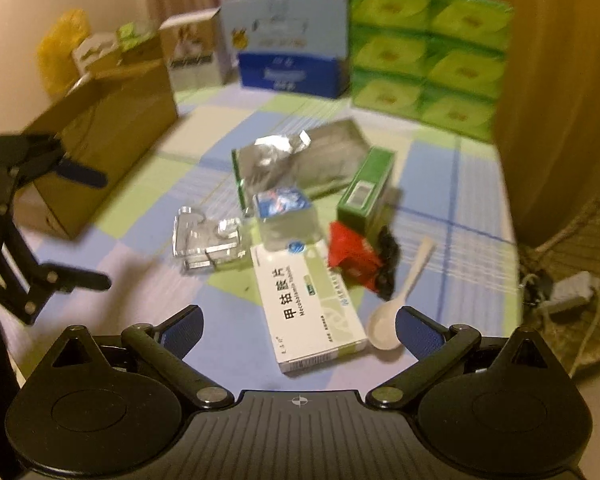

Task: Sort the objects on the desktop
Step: 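Move both tools back over the table items, then grasp the Mecobalamin tablets box with the right tool while the left tool grasps the wrapped wire rack, then lift the tablets box and wire rack off the table with both tools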

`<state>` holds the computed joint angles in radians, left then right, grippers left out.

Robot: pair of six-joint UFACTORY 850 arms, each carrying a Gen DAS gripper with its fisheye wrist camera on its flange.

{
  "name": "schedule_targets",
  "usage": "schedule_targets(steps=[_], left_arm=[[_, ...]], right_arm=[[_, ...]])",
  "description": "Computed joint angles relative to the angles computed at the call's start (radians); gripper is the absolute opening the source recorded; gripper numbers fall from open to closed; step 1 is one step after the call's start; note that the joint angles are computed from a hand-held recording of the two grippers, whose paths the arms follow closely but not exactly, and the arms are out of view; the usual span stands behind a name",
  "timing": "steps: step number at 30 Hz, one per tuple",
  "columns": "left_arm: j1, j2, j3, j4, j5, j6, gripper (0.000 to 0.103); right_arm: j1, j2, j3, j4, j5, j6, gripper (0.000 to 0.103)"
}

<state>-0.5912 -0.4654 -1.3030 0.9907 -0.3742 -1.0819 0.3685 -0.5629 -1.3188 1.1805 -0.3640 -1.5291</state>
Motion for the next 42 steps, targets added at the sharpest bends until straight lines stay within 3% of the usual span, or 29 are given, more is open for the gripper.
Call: schedule_targets(steps=[6, 14, 18, 21, 24, 28, 35, 39, 41, 42], left_arm=[[0.039, -0.085, -0.063, -0.059, 0.049, 0.096, 0.1], [0.08, -0.173, -0.138, -0.191, 0.103, 0.231, 0.098], [0.092, -0.2, -0.16, -0.236, 0.116, 0.276, 0.091], [0.095, -0.212, -0.172, -0.276, 0.113, 0.308, 0.081], [0.089, -0.211, -0.167, -0.201, 0.099, 0.234, 0.073], [0.085, -0.192, -0.148, -0.203, 0.075, 0.184, 0.052], [0.046, -0.128, -0.078, -0.255, 0.009, 0.121, 0.051], [0.023, -0.08, -0.004, -0.192, 0.022, 0.028, 0.052], [0.016, -0.06, 0.029, -0.117, 0.038, -0.046, 0.055], [0.015, -0.055, 0.04, -0.078, 0.044, -0.082, 0.062]], right_arm=[[0.018, -0.117, -0.121, -0.239, -0.021, 0.129, 0.091], [0.032, -0.205, -0.218, -0.393, -0.043, 0.254, 0.083], [0.038, -0.225, -0.242, -0.434, -0.042, 0.307, 0.071], [0.043, -0.23, -0.247, -0.453, -0.036, 0.336, 0.069], [0.049, -0.227, -0.245, -0.493, -0.032, 0.389, 0.068], [0.054, -0.219, -0.25, -0.544, -0.07, 0.486, 0.068], [0.074, -0.199, -0.258, -0.66, -0.152, 0.68, 0.068], [0.093, -0.186, -0.234, -0.718, -0.14, 0.748, 0.068], [0.098, -0.18, -0.216, -0.703, -0.131, 0.741, 0.068], [0.101, -0.182, -0.214, -0.695, -0.133, 0.735, 0.068]])
